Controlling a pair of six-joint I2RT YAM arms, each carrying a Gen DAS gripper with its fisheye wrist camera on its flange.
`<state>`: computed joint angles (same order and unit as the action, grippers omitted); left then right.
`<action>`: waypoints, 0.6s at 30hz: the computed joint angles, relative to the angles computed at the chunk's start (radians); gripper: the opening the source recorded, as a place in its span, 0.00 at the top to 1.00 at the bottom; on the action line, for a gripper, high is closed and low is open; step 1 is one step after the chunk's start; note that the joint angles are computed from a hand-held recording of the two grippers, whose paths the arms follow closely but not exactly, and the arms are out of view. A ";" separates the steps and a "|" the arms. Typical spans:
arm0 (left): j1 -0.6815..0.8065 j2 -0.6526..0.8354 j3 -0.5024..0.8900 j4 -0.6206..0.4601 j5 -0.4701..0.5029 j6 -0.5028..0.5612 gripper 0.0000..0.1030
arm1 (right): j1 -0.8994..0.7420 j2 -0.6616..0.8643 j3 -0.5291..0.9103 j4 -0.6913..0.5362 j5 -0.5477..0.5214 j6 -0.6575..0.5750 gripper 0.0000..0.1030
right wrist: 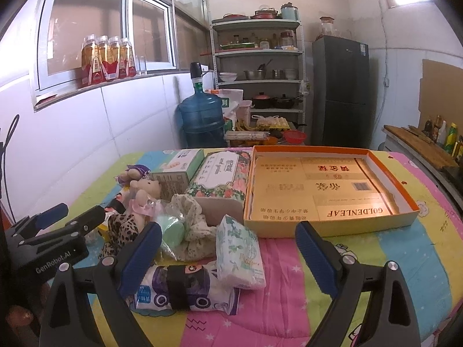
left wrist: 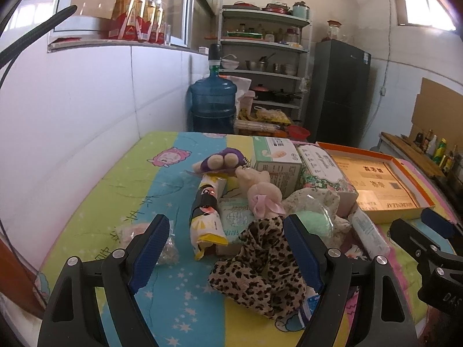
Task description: Organize soft objects
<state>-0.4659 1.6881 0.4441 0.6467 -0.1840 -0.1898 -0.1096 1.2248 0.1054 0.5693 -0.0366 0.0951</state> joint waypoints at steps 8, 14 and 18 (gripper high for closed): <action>0.103 0.032 -0.085 0.145 0.134 0.019 0.20 | 0.005 0.139 0.017 0.070 0.009 0.002 0.09; 0.195 0.093 -0.113 0.225 0.239 0.051 0.20 | -0.009 0.223 0.038 0.108 0.008 0.008 0.09; 0.234 0.142 -0.110 0.265 0.257 0.086 0.20 | -0.014 0.272 0.056 0.120 0.005 0.013 0.09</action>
<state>-0.2320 1.8299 0.3342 0.9120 0.0731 -0.1038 -0.1231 1.4971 0.1612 0.6889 -0.0314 0.1082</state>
